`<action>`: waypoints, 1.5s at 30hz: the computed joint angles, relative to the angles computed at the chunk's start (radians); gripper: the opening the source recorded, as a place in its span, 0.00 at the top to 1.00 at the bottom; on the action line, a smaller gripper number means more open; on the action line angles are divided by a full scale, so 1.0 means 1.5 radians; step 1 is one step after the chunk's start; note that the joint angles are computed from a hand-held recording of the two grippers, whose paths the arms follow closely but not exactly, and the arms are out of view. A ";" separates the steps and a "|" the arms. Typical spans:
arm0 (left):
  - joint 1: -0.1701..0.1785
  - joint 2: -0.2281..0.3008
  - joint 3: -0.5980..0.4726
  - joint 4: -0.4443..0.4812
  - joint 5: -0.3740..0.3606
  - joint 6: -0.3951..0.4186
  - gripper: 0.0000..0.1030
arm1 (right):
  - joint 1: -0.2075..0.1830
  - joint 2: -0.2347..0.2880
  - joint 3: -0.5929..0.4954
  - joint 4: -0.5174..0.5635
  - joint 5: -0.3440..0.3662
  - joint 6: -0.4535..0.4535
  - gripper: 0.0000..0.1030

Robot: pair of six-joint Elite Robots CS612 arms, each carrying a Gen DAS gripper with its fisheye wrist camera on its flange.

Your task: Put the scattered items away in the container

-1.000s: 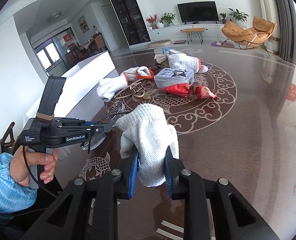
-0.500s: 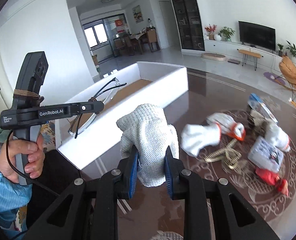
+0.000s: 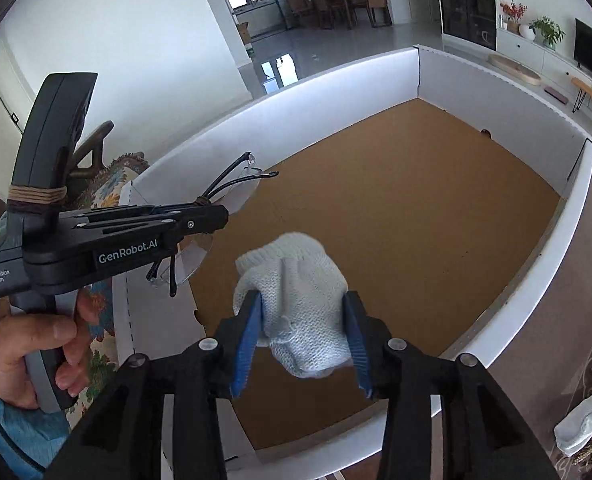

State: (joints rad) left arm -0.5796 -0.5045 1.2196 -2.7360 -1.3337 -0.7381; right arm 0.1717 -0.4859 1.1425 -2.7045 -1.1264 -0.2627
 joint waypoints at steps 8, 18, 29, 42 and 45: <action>-0.039 -0.024 0.033 -0.080 0.072 0.024 0.45 | -0.033 -0.052 0.123 -0.218 0.014 0.039 0.52; -0.161 0.051 -0.058 -0.198 -0.001 0.145 0.14 | -0.146 -0.115 0.414 -0.499 -0.241 0.123 0.52; -0.229 0.157 -0.226 -0.057 -0.018 0.196 0.14 | -0.252 -0.132 0.554 -0.579 -0.309 0.273 0.52; -0.221 0.201 -0.299 -0.021 0.005 0.166 0.14 | -0.255 -0.124 0.538 -0.566 -0.290 0.305 0.52; -0.221 0.208 -0.318 -0.001 0.001 0.176 0.04 | -0.254 -0.124 0.537 -0.563 -0.292 0.299 0.50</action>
State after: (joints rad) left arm -0.9106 -0.1926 0.7427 -2.7375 -1.3321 -0.4747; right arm -0.2098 -0.6716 1.9476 -3.5485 -1.5641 0.1863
